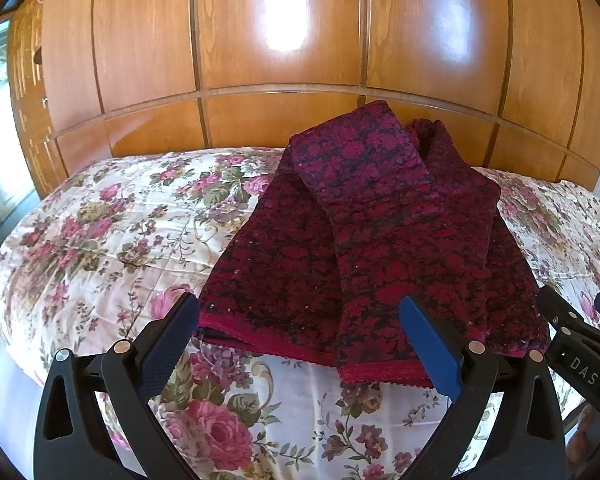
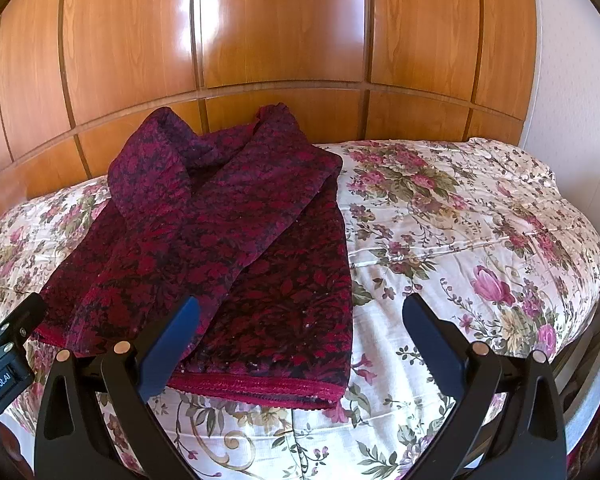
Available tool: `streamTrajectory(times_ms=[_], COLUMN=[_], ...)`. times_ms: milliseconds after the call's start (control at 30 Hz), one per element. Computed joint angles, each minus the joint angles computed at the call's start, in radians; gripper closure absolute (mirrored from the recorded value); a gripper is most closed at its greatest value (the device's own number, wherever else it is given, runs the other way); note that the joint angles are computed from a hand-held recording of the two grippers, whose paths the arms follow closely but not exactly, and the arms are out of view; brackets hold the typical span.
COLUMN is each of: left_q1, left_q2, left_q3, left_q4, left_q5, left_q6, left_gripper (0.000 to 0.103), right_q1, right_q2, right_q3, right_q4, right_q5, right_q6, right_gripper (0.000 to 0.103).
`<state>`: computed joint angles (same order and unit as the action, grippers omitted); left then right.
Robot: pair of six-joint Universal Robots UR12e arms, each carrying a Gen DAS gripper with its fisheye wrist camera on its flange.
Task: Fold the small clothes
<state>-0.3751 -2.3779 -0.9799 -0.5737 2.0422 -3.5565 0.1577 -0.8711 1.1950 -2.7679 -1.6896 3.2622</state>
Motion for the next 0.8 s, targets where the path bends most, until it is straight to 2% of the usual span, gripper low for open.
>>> streamTrajectory(times_ms=[800], left_q1=[-0.004], left_q2=[-0.003], left_q3=[0.002], left_q4=[0.026], left_q5=[-0.036], left_q6=[0.057], left_gripper=[0.004], right_q1=[-0.004], right_q2=[-0.001], right_q3=[0.002], right_q4=[-0.001], right_q5=[-0.002], right_q6=[0.018], right_gripper=[0.002])
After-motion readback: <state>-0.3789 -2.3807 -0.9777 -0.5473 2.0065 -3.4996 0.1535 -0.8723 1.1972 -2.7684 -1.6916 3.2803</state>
